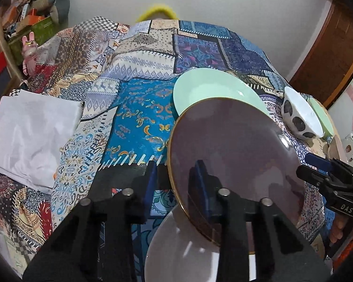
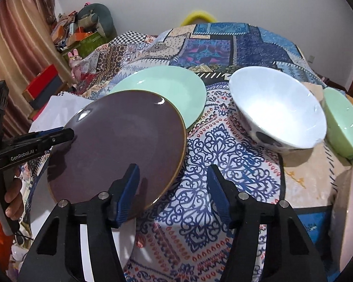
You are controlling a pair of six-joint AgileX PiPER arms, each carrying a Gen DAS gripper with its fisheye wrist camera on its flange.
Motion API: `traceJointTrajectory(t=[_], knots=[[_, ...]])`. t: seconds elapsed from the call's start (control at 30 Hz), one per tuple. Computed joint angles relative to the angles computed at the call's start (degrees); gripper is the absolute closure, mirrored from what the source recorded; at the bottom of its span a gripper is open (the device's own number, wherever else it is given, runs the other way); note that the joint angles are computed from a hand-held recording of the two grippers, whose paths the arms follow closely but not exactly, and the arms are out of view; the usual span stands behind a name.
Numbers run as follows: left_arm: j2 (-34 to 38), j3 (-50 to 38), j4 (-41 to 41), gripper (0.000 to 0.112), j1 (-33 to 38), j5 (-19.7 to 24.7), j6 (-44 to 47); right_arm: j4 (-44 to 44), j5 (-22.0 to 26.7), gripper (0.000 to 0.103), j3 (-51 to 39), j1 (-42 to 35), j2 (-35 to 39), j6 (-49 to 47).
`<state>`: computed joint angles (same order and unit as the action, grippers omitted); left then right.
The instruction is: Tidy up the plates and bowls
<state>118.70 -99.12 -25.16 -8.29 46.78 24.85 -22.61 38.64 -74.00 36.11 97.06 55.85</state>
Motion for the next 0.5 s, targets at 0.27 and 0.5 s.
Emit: traceJointTrajectory(t=[0.27, 0.5], knots=[[2.5, -4.4, -0.5, 0.087, 0.0, 4.5, 0.2, 7.5, -2.4, 0.061, -1.3, -2.6, 1.9, -6.1], [6.8, -12.2, -1.3, 0.086, 1.0, 11.9, 0.6, 12.7, -3.3, 0.069, -2.5, -3.7, 3.9, -10.1]])
